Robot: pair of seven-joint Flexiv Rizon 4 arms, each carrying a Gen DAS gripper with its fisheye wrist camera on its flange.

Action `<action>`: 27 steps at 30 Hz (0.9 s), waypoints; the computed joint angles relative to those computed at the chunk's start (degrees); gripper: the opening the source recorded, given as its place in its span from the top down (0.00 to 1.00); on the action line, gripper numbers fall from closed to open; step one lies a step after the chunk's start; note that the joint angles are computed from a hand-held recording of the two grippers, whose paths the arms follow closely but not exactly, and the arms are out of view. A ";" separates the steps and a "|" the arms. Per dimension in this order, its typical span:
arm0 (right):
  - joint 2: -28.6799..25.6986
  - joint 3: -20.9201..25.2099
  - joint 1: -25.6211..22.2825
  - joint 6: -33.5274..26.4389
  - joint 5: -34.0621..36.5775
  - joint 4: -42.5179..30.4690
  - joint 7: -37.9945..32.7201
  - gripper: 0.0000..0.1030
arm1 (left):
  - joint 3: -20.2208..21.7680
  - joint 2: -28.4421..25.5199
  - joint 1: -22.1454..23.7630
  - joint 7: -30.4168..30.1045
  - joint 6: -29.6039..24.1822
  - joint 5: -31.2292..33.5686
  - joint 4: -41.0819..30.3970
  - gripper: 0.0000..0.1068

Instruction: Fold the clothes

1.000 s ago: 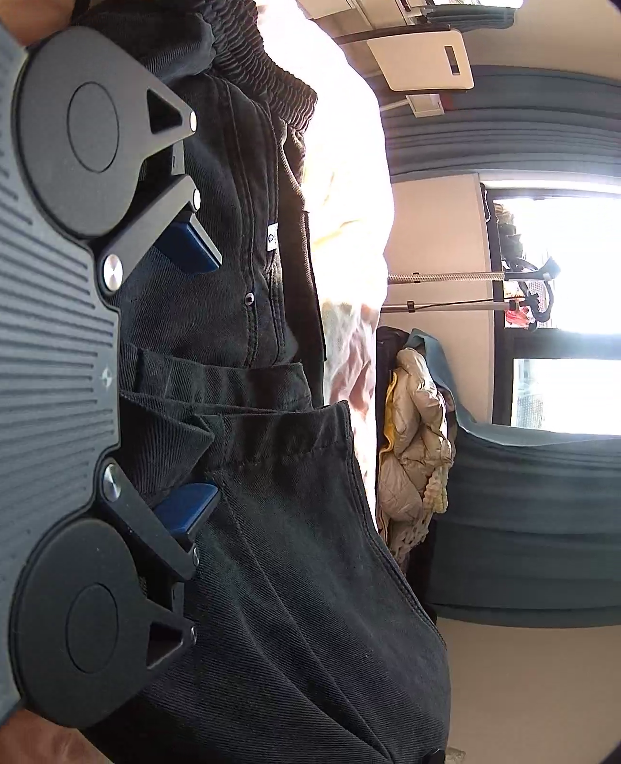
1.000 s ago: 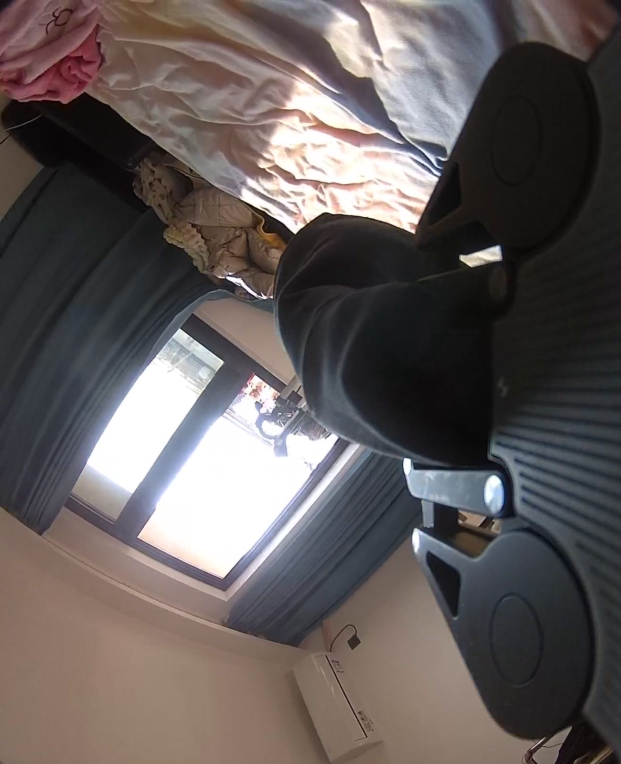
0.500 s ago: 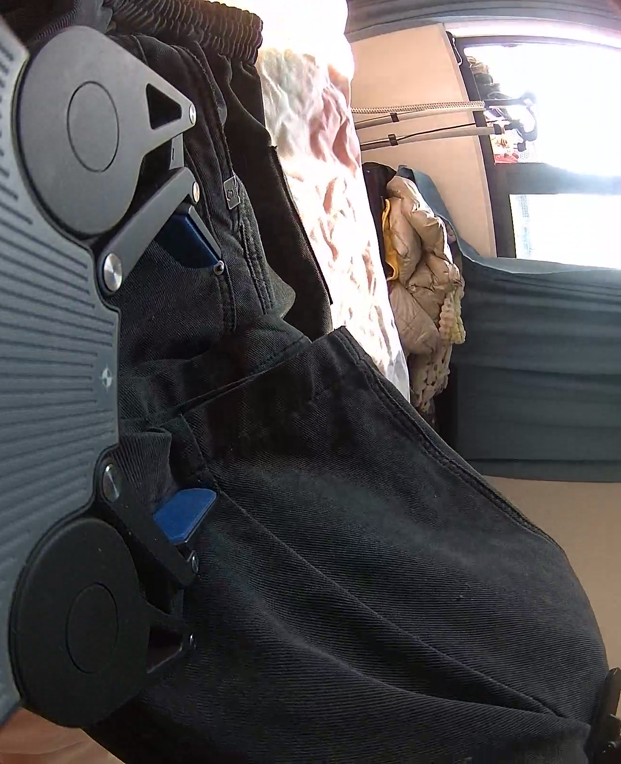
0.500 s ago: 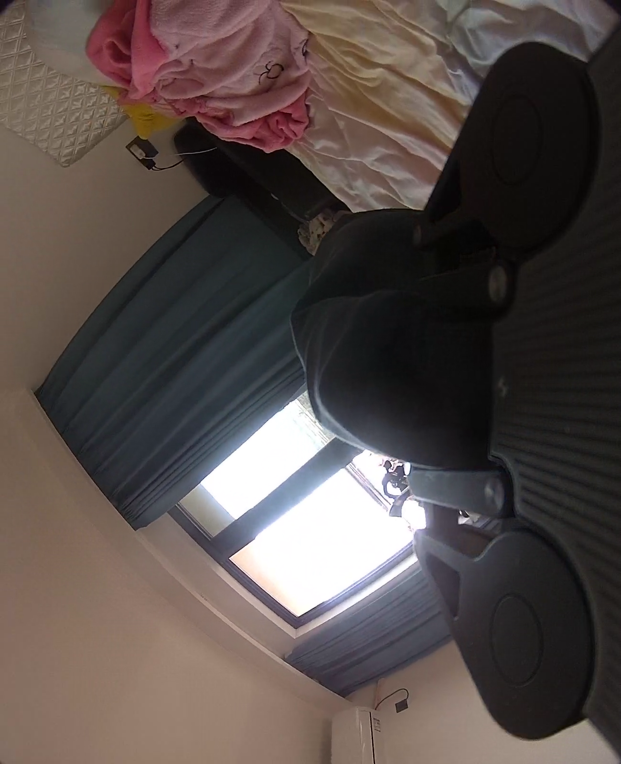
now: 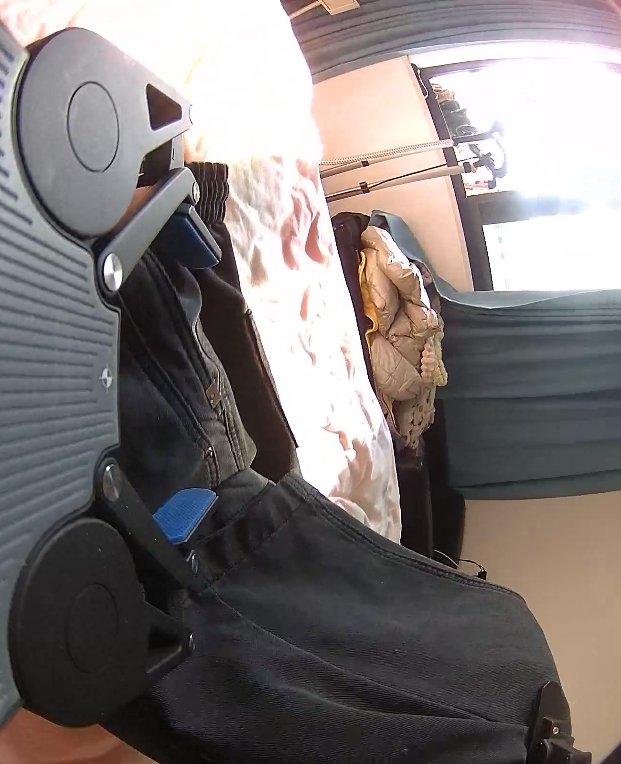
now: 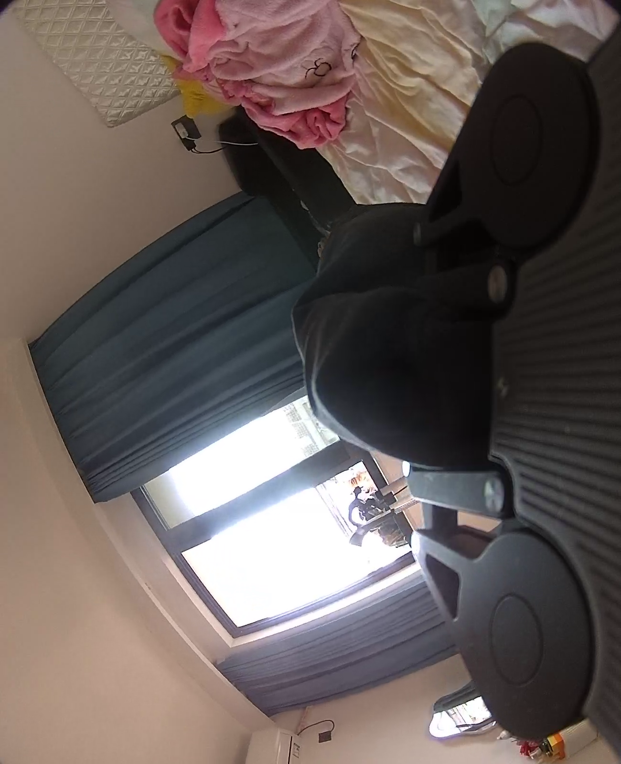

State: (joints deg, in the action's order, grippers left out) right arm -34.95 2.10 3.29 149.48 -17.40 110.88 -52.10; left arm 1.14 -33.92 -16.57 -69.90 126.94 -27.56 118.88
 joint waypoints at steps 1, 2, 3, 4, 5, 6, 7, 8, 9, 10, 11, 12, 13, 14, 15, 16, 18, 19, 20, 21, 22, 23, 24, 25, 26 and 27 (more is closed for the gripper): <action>0.88 -0.81 2.94 -0.28 2.68 0.55 -4.25 0.71 | 0.09 1.10 1.19 -0.54 0.41 0.99 1.13 0.07; 1.71 -1.46 5.79 -0.67 5.37 0.95 -8.63 0.71 | 0.23 2.59 2.68 -1.28 0.85 2.04 2.46 0.07; 2.04 -1.61 7.57 -0.98 7.10 1.00 -11.57 0.71 | 0.19 3.93 4.27 -2.23 1.09 3.12 3.61 0.07; 2.51 -1.87 10.33 -1.72 9.53 1.11 -15.59 0.71 | 0.10 5.32 6.02 -3.38 1.26 4.36 4.80 0.07; 2.92 -2.11 13.08 -2.56 12.01 1.04 -19.67 0.71 | 0.10 6.62 7.74 -4.63 1.70 5.68 6.05 0.07; 2.93 -2.21 15.55 -3.22 14.08 0.72 -23.44 0.71 | 0.14 7.91 9.49 -5.90 2.05 7.06 7.22 0.07; 2.89 -2.35 18.02 -3.97 16.16 0.25 -27.21 0.71 | 0.24 9.17 11.27 -7.18 2.40 8.52 8.32 0.07; 2.60 -2.45 20.16 -4.62 18.10 -0.44 -30.57 0.71 | 0.41 10.33 13.05 -8.39 2.88 10.12 9.41 0.07; 1.96 -3.09 23.90 -5.59 21.43 -1.60 -35.76 0.71 | 0.62 11.36 14.76 -9.53 3.22 11.67 10.39 0.07; 1.45 -3.21 26.04 -6.57 23.33 -2.52 -38.80 0.71 | 0.86 12.22 16.31 -10.51 3.48 13.13 11.28 0.07; 0.52 -3.36 29.06 -7.78 25.62 -3.79 -42.43 0.71 | 0.90 13.14 18.27 -11.70 3.57 15.28 12.13 0.07; -0.45 -3.48 31.23 -8.63 26.98 -4.84 -45.43 0.71 | 0.83 14.24 20.89 -13.32 3.68 18.37 13.02 0.07; -1.52 -3.28 32.90 -9.64 27.62 -5.50 -47.69 0.71 | 1.12 14.82 22.16 -14.27 4.17 19.80 13.76 0.07; -2.62 -3.25 34.64 -10.79 28.27 -6.28 -49.85 0.71 | 1.43 15.48 23.35 -15.28 4.56 20.97 14.61 0.07; -3.76 -3.38 36.44 -12.10 28.94 -7.19 -51.89 0.71 | 1.81 16.41 24.21 -16.43 4.69 21.41 15.81 0.07; -4.63 -3.58 38.25 -13.76 29.84 -7.48 -53.75 0.71 | 2.12 17.26 25.22 -17.77 4.72 22.03 16.90 0.07; -6.71 -5.24 42.90 -17.21 32.45 -8.04 -58.19 0.71 | 2.41 18.45 27.76 -21.28 4.50 24.01 18.46 0.07; -8.08 -6.60 44.95 -19.28 33.48 -8.69 -60.28 0.70 | 2.63 18.91 28.48 -22.45 4.30 24.58 19.05 0.07; -9.41 -7.64 46.31 -20.93 34.01 -9.30 -61.61 0.70 | 2.93 19.56 28.83 -23.13 3.78 24.80 19.70 0.07; -10.44 -8.03 46.83 -21.52 34.10 -9.68 -62.11 0.69 | 3.31 19.98 28.67 -23.22 3.43 24.45 20.18 0.07; -10.75 -7.84 46.70 -20.65 33.88 -9.53 -62.21 0.68 | 3.80 20.41 28.15 -22.90 3.46 23.67 20.80 0.07; -11.06 -7.62 46.55 -19.79 33.70 -9.40 -62.36 0.66 | 4.33 20.93 27.27 -22.08 3.62 22.48 21.51 0.07; -11.35 -7.18 46.26 -18.95 33.61 -9.33 -62.74 0.62 | 4.56 20.99 26.27 -20.95 3.43 21.09 21.47 0.07; -10.63 -5.41 44.37 -18.86 31.14 -8.57 -61.54 0.57 | 4.63 21.29 25.23 -19.82 3.06 19.73 21.44 0.07; -9.95 -3.52 42.36 -18.81 28.64 -7.85 -60.35 0.50 | 4.68 21.58 24.19 -18.65 2.70 18.31 21.41 0.07; -8.97 -0.70 39.45 -18.34 24.79 -6.78 -58.36 0.44 | 4.65 22.00 23.09 -17.69 2.50 16.83 21.54 0.07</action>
